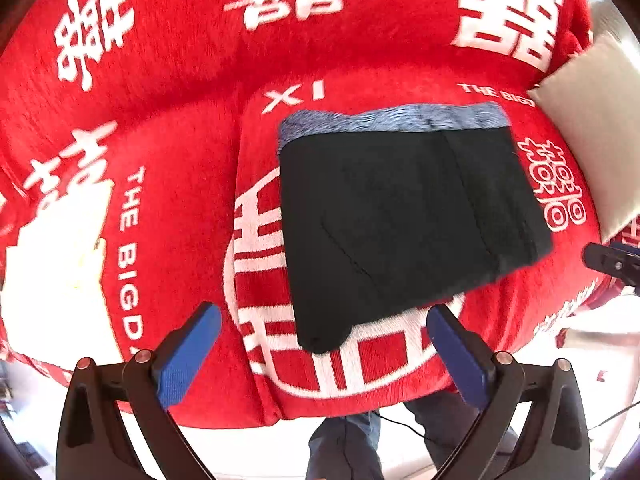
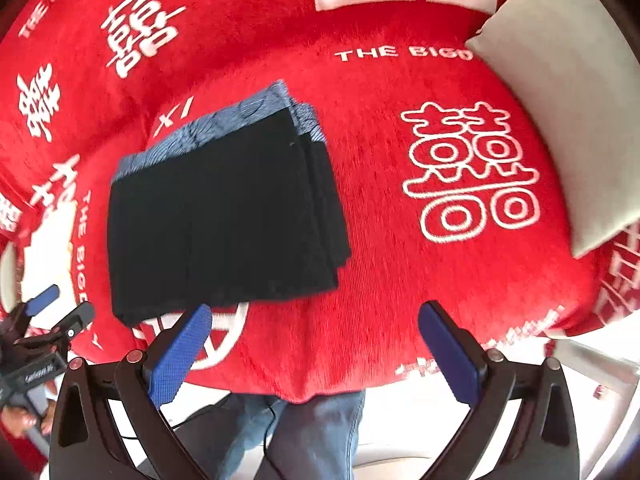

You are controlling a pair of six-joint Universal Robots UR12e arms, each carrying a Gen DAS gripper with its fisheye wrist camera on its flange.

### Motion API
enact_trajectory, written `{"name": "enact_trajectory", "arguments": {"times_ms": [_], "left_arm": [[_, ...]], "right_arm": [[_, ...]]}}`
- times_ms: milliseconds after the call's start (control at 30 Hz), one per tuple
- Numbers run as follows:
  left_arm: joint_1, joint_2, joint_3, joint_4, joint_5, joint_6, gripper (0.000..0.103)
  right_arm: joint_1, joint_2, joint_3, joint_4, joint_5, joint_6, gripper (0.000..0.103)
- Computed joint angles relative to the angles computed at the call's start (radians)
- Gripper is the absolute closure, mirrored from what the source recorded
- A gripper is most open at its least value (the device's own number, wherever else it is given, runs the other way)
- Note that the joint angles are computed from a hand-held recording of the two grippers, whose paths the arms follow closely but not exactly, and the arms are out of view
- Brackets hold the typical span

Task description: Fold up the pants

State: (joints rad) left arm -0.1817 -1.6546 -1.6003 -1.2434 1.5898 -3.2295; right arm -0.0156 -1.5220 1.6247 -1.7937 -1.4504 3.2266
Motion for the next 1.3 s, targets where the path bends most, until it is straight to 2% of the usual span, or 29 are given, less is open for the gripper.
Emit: {"name": "enact_trajectory", "arguments": {"times_ms": [100,200,267,567,667,900,1100,1300], "left_arm": [[-0.008,0.022,0.007,-0.025,-0.005,-0.027,0.000],[-0.007,0.033,0.022,-0.076,-0.021,-0.067,0.000],[-0.011,0.033,0.035,-0.107,-0.004,-0.069,0.000],[-0.015,0.061,0.032,-0.129,0.020,-0.059,0.000],[-0.013,0.060,0.042,-0.160,0.001,-0.078,0.000],[-0.055,0.032,0.076,-0.189,0.082,-0.126,0.000],[-0.076,0.007,0.104,-0.233,0.075,-0.201,0.000],[-0.096,-0.003,0.110,-0.269,0.073,-0.234,0.000]], "right_arm": [[0.041,-0.019,-0.005,-0.001,-0.078,-0.002,0.000],[0.064,-0.031,-0.016,0.009,-0.085,0.008,0.000],[0.079,-0.038,-0.020,0.012,-0.095,0.021,0.000],[0.122,-0.039,-0.059,0.046,-0.146,0.004,0.000],[0.122,-0.038,-0.067,0.050,-0.142,0.001,0.000],[0.106,-0.017,-0.091,0.065,-0.122,-0.064,0.000],[0.083,-0.002,-0.101,0.077,-0.110,-0.138,0.000],[0.069,0.005,-0.095,0.096,-0.093,-0.168,0.000]]}}
